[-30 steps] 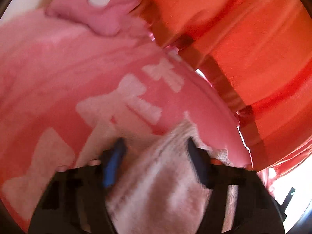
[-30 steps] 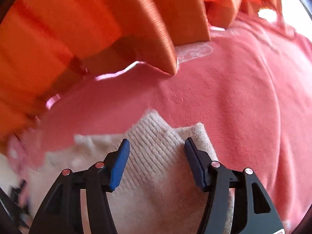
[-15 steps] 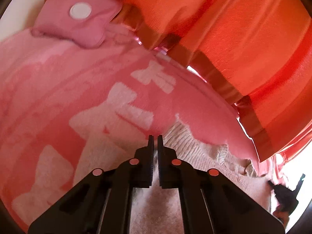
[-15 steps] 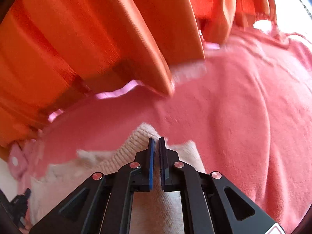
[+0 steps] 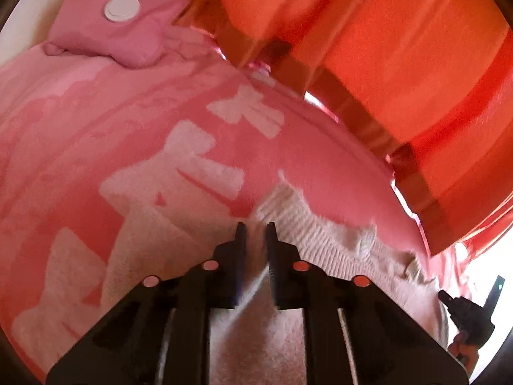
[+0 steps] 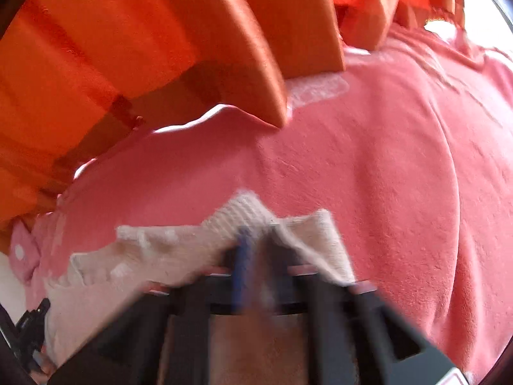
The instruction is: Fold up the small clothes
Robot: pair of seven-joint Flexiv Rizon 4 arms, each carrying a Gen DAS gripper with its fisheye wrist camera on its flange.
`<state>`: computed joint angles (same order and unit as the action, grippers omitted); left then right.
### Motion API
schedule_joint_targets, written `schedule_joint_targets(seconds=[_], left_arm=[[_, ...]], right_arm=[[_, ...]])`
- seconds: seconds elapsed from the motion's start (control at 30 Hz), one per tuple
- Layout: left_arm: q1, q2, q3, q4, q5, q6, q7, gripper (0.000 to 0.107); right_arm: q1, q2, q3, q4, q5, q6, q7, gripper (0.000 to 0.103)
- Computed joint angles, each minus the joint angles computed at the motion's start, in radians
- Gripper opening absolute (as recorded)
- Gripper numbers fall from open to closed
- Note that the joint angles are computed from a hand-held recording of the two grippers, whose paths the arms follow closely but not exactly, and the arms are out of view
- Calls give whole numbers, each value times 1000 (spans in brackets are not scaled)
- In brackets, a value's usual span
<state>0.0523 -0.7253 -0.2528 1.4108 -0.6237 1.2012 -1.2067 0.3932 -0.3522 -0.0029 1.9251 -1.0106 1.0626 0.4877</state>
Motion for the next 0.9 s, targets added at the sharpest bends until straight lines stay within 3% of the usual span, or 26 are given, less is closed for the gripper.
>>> schedule_joint_targets(seconds=[0.03,0.13,0.2,0.27,0.33,0.43,0.53,0.6,0.67,0.7,0.77,0.8,0.87,0.9], left_arm=[[0,0,1,3,0,17,2,11],[-11,-17,31,-22,23,-10,-33,10],[-9,-25,32,-27,22,-17,-55,10],[15,-4,-8,11,-8,29,-30,10],[78,54,-103,104,-82,96,65,10],[158,172,-207,262,-213,145,216,10],[219,300,-294,440,-396,172,388,12],[209,347,-267,504,-419,121,398,12],[186,381,-211,561,-399,67,339,12],[183,397,-198,582,-424,51,335,12],[183,452,-211,641,-609,72,418,13],[173,470,-205,657,-669,88,442,21],[149,499,-196,677,-831,119,531,40],[143,502,-183,682,-857,104,535,42]], right_arm=[[8,10,-11,6,-34,-8,29,1],[4,-1,28,-18,87,-137,-69,1],[1,19,-2,38,49,-47,59,1],[15,52,-1,49,-23,-71,111,1],[27,79,19,52,-105,-77,132,2],[56,67,68,12,-219,13,83,5],[108,-6,129,-48,-115,39,-95,5],[136,-88,185,-103,37,-16,-269,3],[214,-93,160,-154,71,-171,-351,3],[232,-87,153,-169,90,-193,-367,5],[250,-38,100,-122,-2,-58,-230,5],[249,-30,91,-113,-20,-32,-208,5],[262,-37,96,-130,-11,-51,-236,5],[265,-50,98,-141,0,-53,-260,5]])
